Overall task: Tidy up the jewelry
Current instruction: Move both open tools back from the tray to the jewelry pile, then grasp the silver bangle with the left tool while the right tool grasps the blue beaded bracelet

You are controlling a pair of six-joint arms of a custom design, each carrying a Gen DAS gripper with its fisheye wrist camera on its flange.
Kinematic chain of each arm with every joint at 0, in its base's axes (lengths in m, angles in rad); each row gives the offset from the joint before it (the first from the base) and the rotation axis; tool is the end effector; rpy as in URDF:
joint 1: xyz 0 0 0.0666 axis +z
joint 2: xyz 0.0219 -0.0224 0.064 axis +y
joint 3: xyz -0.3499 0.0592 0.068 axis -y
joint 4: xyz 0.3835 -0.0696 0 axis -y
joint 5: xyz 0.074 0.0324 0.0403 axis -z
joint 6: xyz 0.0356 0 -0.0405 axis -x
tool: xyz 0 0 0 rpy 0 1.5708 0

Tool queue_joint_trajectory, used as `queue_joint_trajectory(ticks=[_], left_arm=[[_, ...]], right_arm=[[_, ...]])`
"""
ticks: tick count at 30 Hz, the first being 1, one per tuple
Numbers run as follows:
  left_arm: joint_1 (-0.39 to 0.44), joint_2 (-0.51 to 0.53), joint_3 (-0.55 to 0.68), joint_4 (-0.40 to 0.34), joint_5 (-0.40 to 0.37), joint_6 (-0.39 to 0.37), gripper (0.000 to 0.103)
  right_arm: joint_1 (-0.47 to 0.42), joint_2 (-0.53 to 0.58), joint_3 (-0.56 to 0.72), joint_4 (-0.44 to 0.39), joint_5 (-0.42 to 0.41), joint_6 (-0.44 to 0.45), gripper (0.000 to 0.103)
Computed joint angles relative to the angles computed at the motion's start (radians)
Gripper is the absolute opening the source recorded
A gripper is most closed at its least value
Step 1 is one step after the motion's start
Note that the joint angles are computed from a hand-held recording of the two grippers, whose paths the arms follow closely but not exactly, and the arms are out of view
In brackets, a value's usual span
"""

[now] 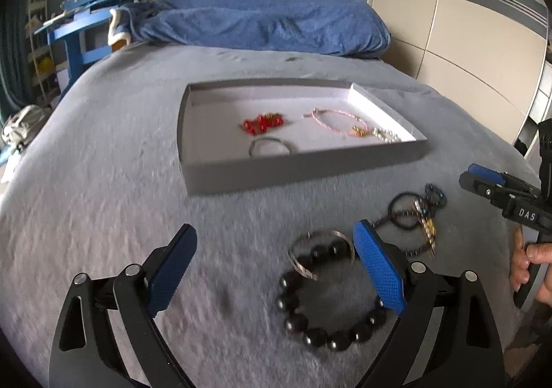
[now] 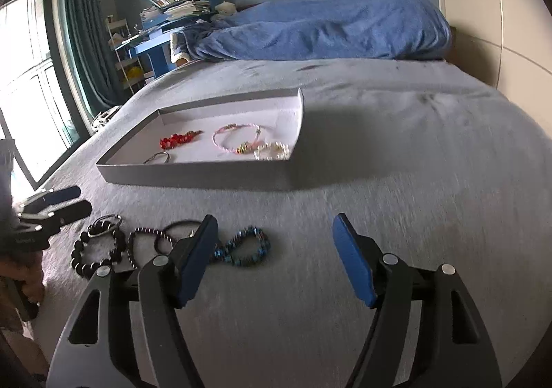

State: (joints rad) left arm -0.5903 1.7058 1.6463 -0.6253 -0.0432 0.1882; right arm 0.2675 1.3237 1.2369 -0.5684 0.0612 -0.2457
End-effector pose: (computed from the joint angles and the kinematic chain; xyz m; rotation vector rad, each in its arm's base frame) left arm 0.5024 -0.3352 0.3759 0.4326 2.2396 -0.3651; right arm 0.4550 0.1220 0.3864 0.0093 2.2330 0.2131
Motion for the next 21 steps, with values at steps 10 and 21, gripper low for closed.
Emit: queue_joint_trajectory(ticks=[10, 21], left_arm=[[-0.008, -0.026, -0.038, 0.029, 0.041, -0.012, 0.092], [-0.002, 0.077, 0.095, -0.117, 0.085, -0.035, 0.078]], right_arm=[[0.024, 0.020, 0.021, -0.054, 0.052, 0.008, 0.070], [0.029, 0.035, 0.036, -0.077, 0.058, 0.020, 0.070]])
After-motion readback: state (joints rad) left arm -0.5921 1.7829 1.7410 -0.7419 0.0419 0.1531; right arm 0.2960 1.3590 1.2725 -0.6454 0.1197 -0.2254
